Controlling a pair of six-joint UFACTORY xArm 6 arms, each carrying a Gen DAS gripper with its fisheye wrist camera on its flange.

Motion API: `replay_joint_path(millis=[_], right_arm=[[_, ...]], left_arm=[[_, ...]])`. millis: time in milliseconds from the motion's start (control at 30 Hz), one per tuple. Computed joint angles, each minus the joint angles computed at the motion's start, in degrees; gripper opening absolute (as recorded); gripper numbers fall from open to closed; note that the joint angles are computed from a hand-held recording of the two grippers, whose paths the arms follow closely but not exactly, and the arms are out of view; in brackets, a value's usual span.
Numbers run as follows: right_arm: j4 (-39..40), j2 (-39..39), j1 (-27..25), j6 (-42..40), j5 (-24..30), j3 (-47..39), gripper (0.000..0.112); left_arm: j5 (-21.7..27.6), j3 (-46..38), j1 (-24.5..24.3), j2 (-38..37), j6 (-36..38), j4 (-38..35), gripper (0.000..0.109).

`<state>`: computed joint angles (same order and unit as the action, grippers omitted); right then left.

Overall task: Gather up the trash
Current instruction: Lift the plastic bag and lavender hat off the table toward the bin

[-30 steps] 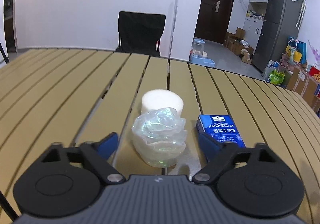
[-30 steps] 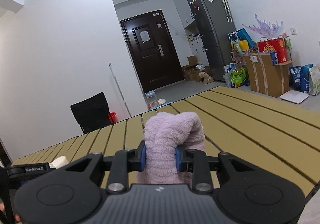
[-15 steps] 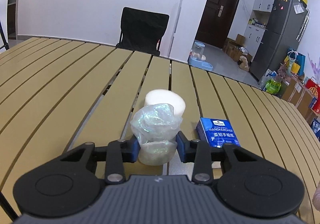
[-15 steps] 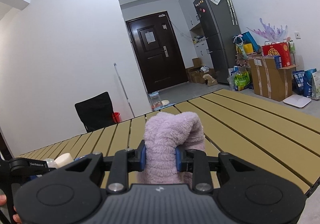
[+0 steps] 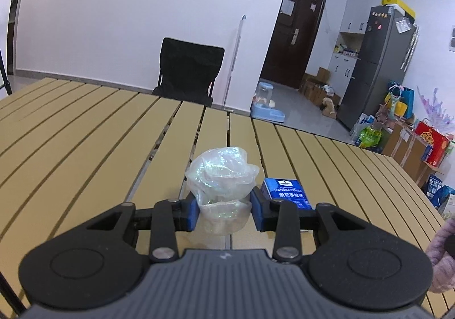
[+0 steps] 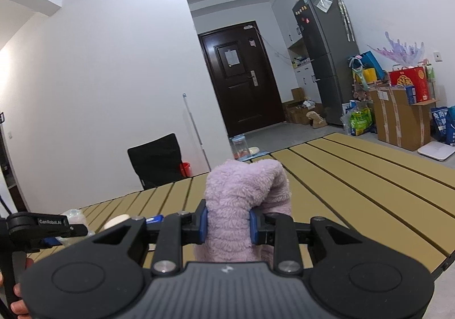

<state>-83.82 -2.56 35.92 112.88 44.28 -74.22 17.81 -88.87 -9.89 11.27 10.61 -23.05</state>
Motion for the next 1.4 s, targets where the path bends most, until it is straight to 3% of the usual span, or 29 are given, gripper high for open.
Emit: replay_joint_path(millis=[333, 700, 867, 1400], right_arm=[[-1.1, -1.5, 3.8, -1.2, 1.3, 0.9, 0.026], [-2.7, -4.2, 9.0, -0.1, 3.2, 3.6, 0.026], [-2.6, -5.1, 12.0, 0.6, 3.7, 5.3, 0.026], [1.1, -8.1, 20.8, 2.1, 8.1, 10.4, 0.026]], left_arm=[[-5.1, 10.6, -0.1, -8.9, 8.7, -6.2, 0.036], [-6.3, 21.4, -0.5, -19.8, 22.0, -18.9, 0.036], [-4.7, 26.8, 0.0, -24.6, 25.8, -22.2, 0.036], [-3.0, 44.5, 1.7, -40.9, 27.8, -18.3, 0.036]])
